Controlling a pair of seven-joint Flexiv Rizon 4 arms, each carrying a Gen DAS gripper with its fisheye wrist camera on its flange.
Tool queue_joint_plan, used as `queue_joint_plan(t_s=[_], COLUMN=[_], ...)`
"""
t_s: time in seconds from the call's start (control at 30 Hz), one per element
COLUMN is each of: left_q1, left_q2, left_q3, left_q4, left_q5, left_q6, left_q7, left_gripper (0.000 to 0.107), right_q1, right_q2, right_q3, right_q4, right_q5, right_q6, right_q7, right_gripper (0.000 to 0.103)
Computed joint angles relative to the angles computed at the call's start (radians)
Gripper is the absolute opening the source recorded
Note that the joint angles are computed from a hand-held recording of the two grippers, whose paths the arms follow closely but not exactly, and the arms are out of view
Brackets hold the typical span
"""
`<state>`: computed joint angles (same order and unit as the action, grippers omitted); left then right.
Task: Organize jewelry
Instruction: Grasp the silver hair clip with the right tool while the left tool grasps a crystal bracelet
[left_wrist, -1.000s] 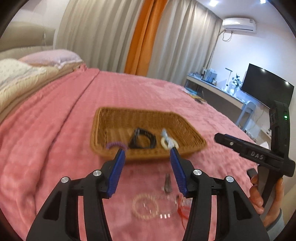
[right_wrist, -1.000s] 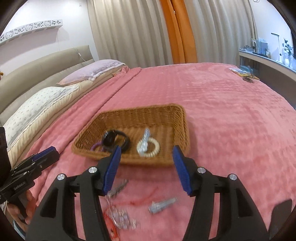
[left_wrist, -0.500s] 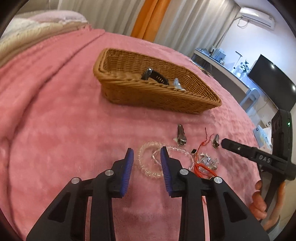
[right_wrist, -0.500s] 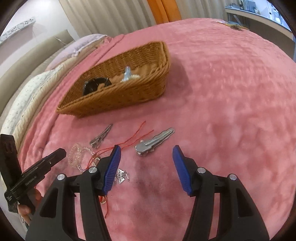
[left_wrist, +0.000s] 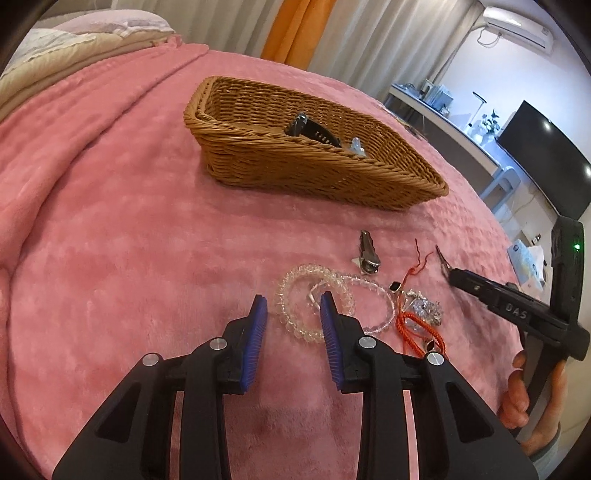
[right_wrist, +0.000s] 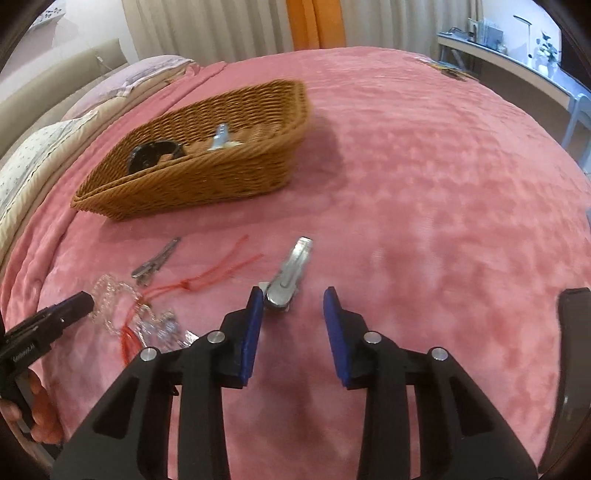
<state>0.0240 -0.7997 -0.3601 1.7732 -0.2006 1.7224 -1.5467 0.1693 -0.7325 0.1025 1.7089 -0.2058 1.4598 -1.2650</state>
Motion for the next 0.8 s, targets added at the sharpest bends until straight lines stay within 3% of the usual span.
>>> queue_joint_plan(t_s=[0.07, 0.3, 0.4, 0.47, 0.57, 0.63, 0.67, 0.7, 0.73, 0.8], left_q1=[-0.003, 0.041, 0.068, 0.064, 0.008, -0.067, -0.092, -0.117, -0.141, -0.161], left_q2=[0.0, -0.012, -0.021, -0.024, -0.017, -0.008, -0.005, -0.002, -0.001, 0.0], left_q3=[0.003, -0.05, -0.079, -0.075, -0.011, 0.077, 0.105, 0.135, 0.164, 0.188], left_q4=[-0.001, 0.005, 0.008, 0.002, -0.019, -0.042, -0.047, -0.053, -0.059, -0.065], left_q5=[0.0, 0.004, 0.009, 0.009, -0.005, -0.022, -0.027, -0.031, -0.037, -0.043], left_q6=[-0.005, -0.001, -0.001, -0.008, -0.028, -0.048, -0.053, -0.059, -0.069, -0.076], left_q7=[0.001, 0.006, 0.007, 0.007, 0.002, -0.009, -0.013, -0.016, -0.022, -0.026], left_gripper=[0.028, 0.028, 0.028, 0.028, 0.028, 0.027, 0.026, 0.021, 0.01, 0.008], right_q1=[-0.045, -0.019, 0.02, 0.044, 0.068, 0.1, 0.104, 0.112, 0.131, 0.159], right_q2=[0.001, 0.013, -0.004, -0.016, -0.032, -0.031, -0.031, -0.031, -0.028, -0.023], right_q3=[0.053, 0.032, -0.008, -0.035, -0.066, -0.106, -0.11, -0.117, -0.14, -0.172], right_q4=[0.0, 0.009, -0.014, -0.031, -0.043, -0.028, -0.024, -0.018, -0.007, 0.015], right_q5=[0.012, 0.009, 0.0, -0.01, -0.034, -0.057, -0.068, -0.08, -0.094, -0.114], right_q6=[0.002, 0.011, -0.002, -0.017, -0.031, -0.01, -0.004, 0.004, 0.019, 0.047], right_q7=[-0.039, -0.048, -0.02, 0.003, 0.022, 0.039, 0.037, 0.033, 0.039, 0.049], right_gripper=[0.031, 0.032, 0.04, 0.04, 0.04, 0.039, 0.032, 0.023, 0.021, 0.021])
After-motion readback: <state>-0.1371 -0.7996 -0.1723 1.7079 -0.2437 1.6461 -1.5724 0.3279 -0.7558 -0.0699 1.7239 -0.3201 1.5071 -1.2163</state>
